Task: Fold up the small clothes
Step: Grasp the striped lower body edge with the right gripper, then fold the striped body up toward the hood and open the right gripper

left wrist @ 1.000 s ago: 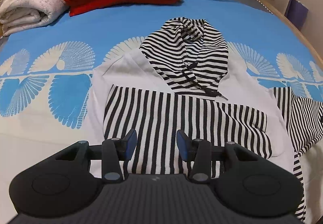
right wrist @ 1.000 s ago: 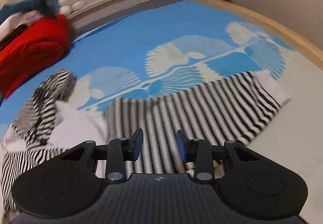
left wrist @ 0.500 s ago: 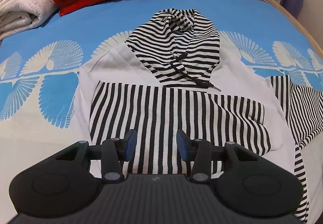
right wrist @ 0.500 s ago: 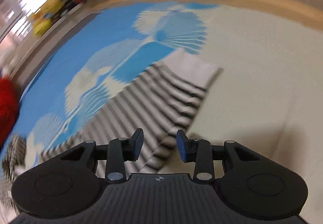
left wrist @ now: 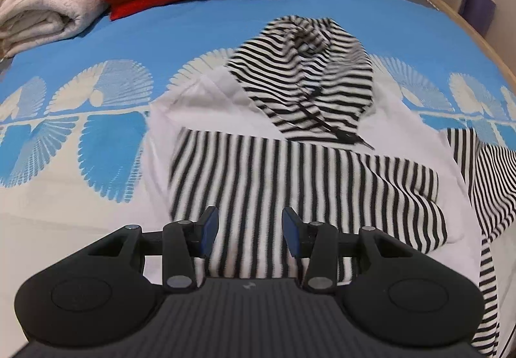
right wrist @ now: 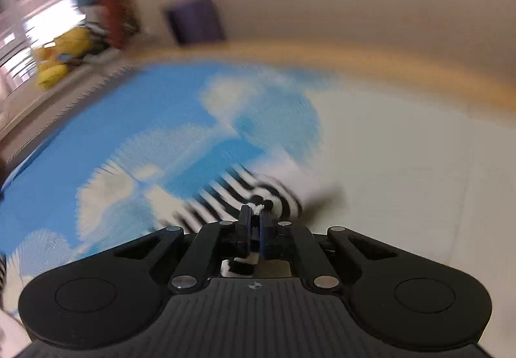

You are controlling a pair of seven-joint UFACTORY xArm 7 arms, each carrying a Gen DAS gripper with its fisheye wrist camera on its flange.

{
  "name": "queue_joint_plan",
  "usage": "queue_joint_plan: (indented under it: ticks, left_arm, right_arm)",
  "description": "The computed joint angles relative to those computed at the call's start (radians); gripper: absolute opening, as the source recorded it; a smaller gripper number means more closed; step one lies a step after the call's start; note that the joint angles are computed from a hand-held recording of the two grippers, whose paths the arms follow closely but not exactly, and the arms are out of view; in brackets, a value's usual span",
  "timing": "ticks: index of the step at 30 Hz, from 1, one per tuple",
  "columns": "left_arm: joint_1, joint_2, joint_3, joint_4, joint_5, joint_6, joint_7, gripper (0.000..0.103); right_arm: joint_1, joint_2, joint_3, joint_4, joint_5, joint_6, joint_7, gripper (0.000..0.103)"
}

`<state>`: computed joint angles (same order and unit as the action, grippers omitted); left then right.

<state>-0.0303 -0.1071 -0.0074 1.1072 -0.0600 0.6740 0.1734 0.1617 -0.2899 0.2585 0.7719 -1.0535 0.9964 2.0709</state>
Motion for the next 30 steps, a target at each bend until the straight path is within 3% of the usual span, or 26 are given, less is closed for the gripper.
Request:
queue_joint_plan:
  ticks: [2,4,7,9,10,11,14,18,19,21,22,25,26,28,30]
  left_arm:
    - [0.011,-0.003,0.013,0.007,-0.011,0.001,0.003,0.048]
    - [0.023,-0.006,0.024,0.014,-0.023,0.006,0.006,0.048]
    - [0.044,-0.005,0.043,0.035,-0.050,0.025,0.015,0.048]
    - [0.059,-0.002,0.054,0.050,-0.075,0.038,0.023,0.048]
    - [0.066,0.003,0.059,0.061,-0.086,0.046,0.024,0.048]
    - [0.074,0.007,0.064,0.071,-0.097,0.054,0.024,0.048]
    - [0.096,0.022,0.076,0.101,-0.134,0.080,0.022,0.048]
    - [0.117,0.041,0.082,0.133,-0.177,0.109,0.015,0.048]
    - [0.121,0.044,0.082,0.137,-0.182,0.112,0.013,0.048]
    - [0.128,0.050,0.080,0.142,-0.182,0.115,0.003,0.048]
    - [0.130,0.052,0.078,0.143,-0.176,0.117,-0.007,0.048]
    - [0.131,0.055,0.072,0.139,-0.167,0.120,-0.018,0.048]
    - [0.129,0.054,0.069,0.135,-0.163,0.120,-0.019,0.048]
    - [0.124,0.046,0.063,0.121,-0.147,0.113,-0.019,0.048]
    - [0.118,0.045,0.058,0.111,-0.132,0.104,-0.017,0.048]
  right_arm:
    - [-0.081,0.083,0.184,0.152,-0.094,0.082,-0.094,0.004]
    - [-0.201,0.150,0.393,0.277,-0.237,0.013,-0.151,0.004]
    - [-0.419,0.284,0.695,0.431,-0.443,-0.293,-0.167,0.008]
    - [-0.410,0.490,0.770,0.559,-0.497,-0.502,-0.276,0.015]
    - [-0.350,0.594,0.748,0.616,-0.461,-0.594,-0.381,0.025]
    - [-0.291,0.681,0.732,0.657,-0.383,-0.644,-0.485,0.028]
    - [-0.169,0.747,0.672,0.711,-0.069,-0.588,-0.749,0.028]
    - [0.165,0.621,0.277,0.788,0.288,-0.434,-0.887,0.032]
    - [0.228,0.609,0.210,0.831,0.324,-0.348,-0.882,0.035]
    - [0.283,0.575,0.161,0.855,0.309,-0.231,-0.790,0.044]
    - [0.301,0.534,0.132,0.818,0.287,-0.217,-0.714,0.051]
    - [0.313,0.434,0.072,0.675,0.162,-0.264,-0.496,0.054]
    - [0.368,0.413,0.008,0.636,0.156,-0.239,-0.465,0.053]
    - [0.388,0.457,-0.031,0.640,0.270,-0.146,-0.511,0.052]
    - [0.342,0.463,-0.046,0.594,0.449,-0.220,-0.554,0.050]
